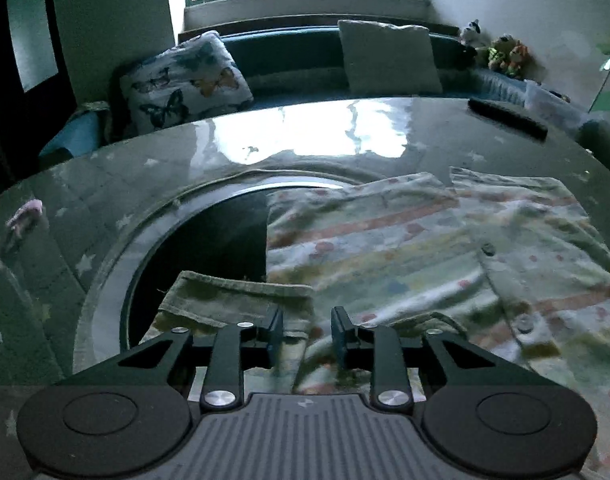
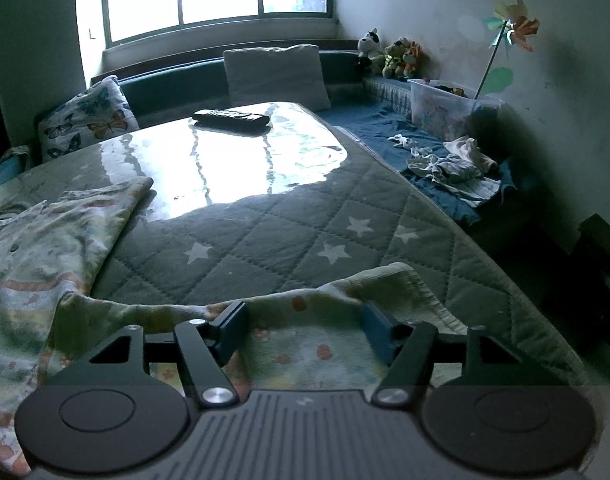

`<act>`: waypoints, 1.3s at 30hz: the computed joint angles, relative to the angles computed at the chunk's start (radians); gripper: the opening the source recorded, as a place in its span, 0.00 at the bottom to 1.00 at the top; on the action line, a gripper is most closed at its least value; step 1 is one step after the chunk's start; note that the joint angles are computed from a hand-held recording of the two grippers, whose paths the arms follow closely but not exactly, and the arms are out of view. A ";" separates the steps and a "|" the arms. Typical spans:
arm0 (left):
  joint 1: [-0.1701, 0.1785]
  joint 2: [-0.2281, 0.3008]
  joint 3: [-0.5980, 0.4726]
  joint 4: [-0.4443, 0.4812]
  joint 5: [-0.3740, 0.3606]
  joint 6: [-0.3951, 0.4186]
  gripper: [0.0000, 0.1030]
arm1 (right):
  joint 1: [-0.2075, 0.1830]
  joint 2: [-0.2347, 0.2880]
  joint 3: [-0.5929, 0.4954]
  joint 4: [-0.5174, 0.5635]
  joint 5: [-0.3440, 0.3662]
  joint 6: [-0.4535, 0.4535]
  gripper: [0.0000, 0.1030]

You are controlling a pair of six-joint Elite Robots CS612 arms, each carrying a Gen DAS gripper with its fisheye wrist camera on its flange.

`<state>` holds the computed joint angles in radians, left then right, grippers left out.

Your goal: Fold clothes

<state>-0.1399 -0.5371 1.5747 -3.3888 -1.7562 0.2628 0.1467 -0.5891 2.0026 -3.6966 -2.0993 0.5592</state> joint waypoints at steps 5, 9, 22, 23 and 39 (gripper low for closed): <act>0.020 -0.002 -0.002 -0.030 -0.014 -0.053 0.04 | 0.002 0.000 -0.001 0.004 -0.003 0.002 0.65; 0.055 -0.018 0.024 -0.120 -0.019 -0.124 0.04 | 0.002 -0.002 0.000 0.006 -0.002 0.003 0.65; 0.173 -0.057 0.116 -0.287 0.058 -0.279 0.03 | 0.014 -0.007 -0.001 0.019 -0.008 0.028 0.65; 0.179 -0.056 0.121 -0.290 0.067 -0.280 0.03 | 0.016 -0.008 0.000 0.019 -0.008 0.027 0.65; 0.210 -0.030 0.149 -0.231 0.161 -0.232 0.03 | 0.022 -0.002 -0.020 0.040 -0.007 0.021 0.68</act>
<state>0.0698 -0.5670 1.7233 -3.6194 -1.5954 0.0311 0.1683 -0.5914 1.9822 -3.6561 -2.1060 0.5799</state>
